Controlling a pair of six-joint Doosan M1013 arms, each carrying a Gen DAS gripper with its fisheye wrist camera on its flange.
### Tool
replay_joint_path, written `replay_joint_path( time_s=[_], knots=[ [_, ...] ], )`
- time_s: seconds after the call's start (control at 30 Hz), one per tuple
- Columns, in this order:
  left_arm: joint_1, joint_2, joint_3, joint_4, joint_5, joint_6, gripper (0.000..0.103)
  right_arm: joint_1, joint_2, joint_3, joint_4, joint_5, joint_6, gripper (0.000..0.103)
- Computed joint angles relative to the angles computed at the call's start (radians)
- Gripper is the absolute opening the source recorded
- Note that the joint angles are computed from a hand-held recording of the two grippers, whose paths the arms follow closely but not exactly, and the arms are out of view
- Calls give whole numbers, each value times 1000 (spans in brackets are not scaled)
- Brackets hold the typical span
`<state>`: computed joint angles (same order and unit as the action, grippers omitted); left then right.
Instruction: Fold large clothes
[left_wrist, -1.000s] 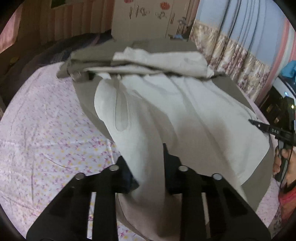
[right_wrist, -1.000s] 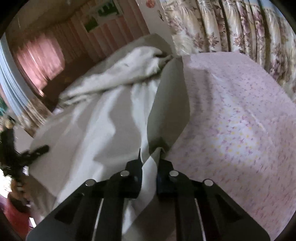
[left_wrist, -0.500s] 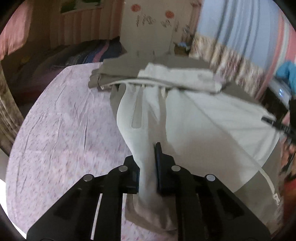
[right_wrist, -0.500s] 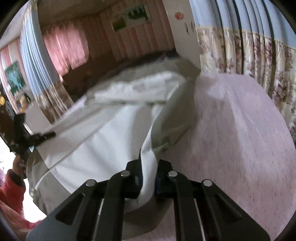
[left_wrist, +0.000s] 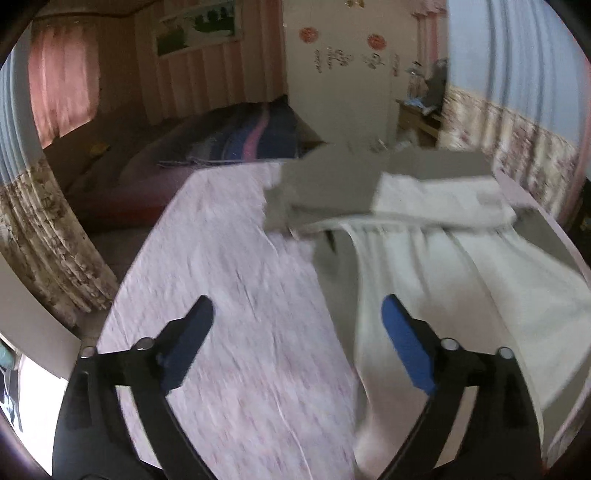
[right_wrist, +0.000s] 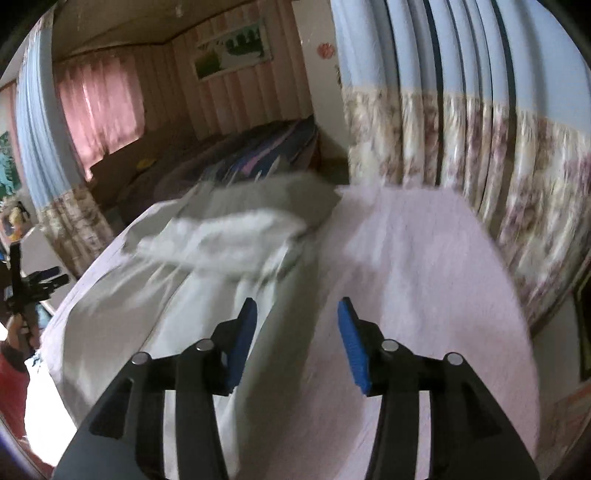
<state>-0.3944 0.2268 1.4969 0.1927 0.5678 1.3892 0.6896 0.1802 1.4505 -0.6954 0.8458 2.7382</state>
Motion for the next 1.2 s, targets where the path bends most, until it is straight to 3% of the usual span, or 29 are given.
replay_joint_path(
  time_s=[0.13, 0.23, 0.3, 0.37, 0.43, 0.47, 0.6, 0.63, 0.67, 0.7, 0.73, 0.77, 0.87, 1.0, 1.03, 1.07, 1.1, 1.17, 1.2],
  knots=[
    [12, 97, -154, 35, 35, 3, 99, -86, 38, -83, 41, -45, -125, 49],
    [16, 196, -309, 18, 99, 56, 100, -165, 99, -179, 120, -60, -252, 64],
    [10, 274, -428, 80, 140, 46, 100, -230, 162, -271, 263, -50, -375, 64],
    [8, 338, -524, 106, 201, 58, 100, -259, 197, -297, 320, -94, -339, 73],
    [21, 393, -600, 24, 268, 85, 100, -271, 221, -280, 412, -186, -352, 79],
    [30, 407, -612, -46, 277, 113, 100, -270, 234, -278, 449, -195, -386, 79],
    [46, 464, -663, -184, 350, 190, 98, -278, 323, -361, 622, -68, -539, 79],
    [53, 485, -689, -252, 382, 230, 92, -281, 340, -381, 642, -44, -552, 78],
    [57, 500, -705, -313, 410, 270, 70, -284, 350, -392, 665, -55, -571, 64],
    [57, 517, -729, -348, 444, 296, 54, -283, 353, -396, 667, -73, -584, 43],
    [49, 533, -752, -330, 466, 295, 40, -278, 363, -418, 644, -68, -584, 1],
    [40, 534, -749, -302, 454, 291, 29, -271, 370, -436, 602, -51, -566, 2],
    [29, 525, -734, -274, 404, 280, 11, -226, 403, -522, 368, 40, -546, 1],
    [22, 466, -659, -268, 231, 253, 8, -188, 421, -590, 76, 84, -485, 0],
    [11, 448, -629, -207, 161, 220, 8, -191, 439, -620, 71, 110, -502, 0],
    [-1, 451, -632, -133, 144, 189, 9, -198, 475, -674, 93, 168, -546, 0],
    [-13, 473, -664, -60, 179, 167, 10, -198, 521, -736, 90, 251, -590, 0],
    [-20, 552, -778, -20, 347, 149, 12, -201, 610, -854, 126, 433, -690, 2],
    [-22, 564, -787, 7, 374, 136, 15, -201, 632, -887, 138, 483, -706, 2]
  ],
)
